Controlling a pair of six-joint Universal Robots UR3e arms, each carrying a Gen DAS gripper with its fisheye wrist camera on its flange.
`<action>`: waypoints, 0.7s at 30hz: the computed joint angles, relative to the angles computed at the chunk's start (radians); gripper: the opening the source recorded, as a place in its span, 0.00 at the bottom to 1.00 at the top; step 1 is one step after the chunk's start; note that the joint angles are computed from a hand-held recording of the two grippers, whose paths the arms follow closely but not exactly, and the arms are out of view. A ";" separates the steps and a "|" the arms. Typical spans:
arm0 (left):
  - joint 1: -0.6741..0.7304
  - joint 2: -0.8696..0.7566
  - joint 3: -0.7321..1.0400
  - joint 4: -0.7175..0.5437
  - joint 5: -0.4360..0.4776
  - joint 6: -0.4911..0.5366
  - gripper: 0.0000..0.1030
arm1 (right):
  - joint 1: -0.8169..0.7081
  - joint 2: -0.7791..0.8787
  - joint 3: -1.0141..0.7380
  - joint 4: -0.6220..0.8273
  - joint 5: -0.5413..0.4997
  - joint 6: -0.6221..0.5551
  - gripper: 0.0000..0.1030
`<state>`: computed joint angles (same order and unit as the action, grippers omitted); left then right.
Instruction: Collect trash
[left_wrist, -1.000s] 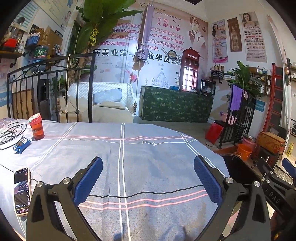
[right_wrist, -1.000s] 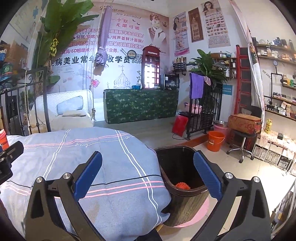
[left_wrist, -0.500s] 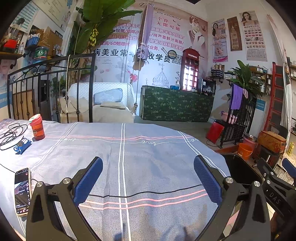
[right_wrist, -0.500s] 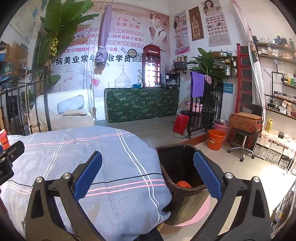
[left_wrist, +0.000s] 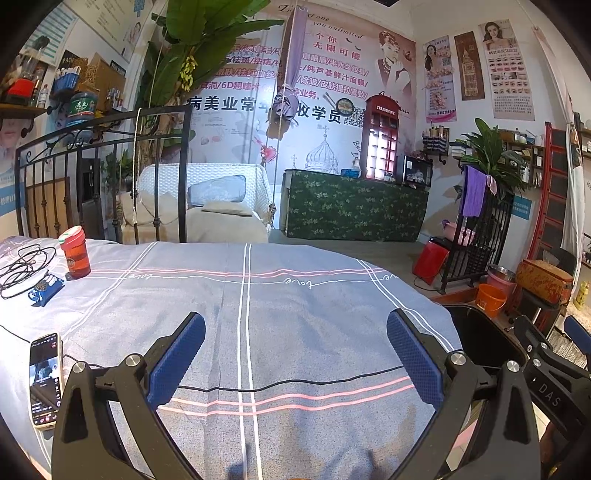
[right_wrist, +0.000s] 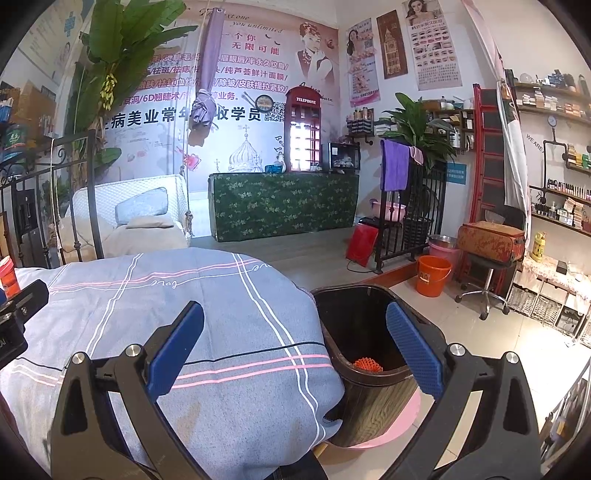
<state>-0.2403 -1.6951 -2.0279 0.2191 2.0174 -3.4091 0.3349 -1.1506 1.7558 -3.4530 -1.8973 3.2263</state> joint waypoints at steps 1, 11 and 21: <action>0.001 0.003 -0.004 0.002 -0.002 0.002 0.94 | 0.000 0.002 -0.005 0.004 0.001 0.001 0.95; 0.015 0.005 -0.004 0.009 -0.023 0.011 0.94 | 0.002 0.003 -0.007 0.011 0.000 0.002 0.95; 0.008 0.002 -0.001 0.008 -0.026 -0.002 0.94 | 0.011 0.004 -0.005 0.013 -0.007 0.006 0.95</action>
<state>-0.2321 -1.6931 -2.0288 0.2271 1.9912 -3.4116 0.3463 -1.1464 1.7511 -3.4404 -1.9045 3.2326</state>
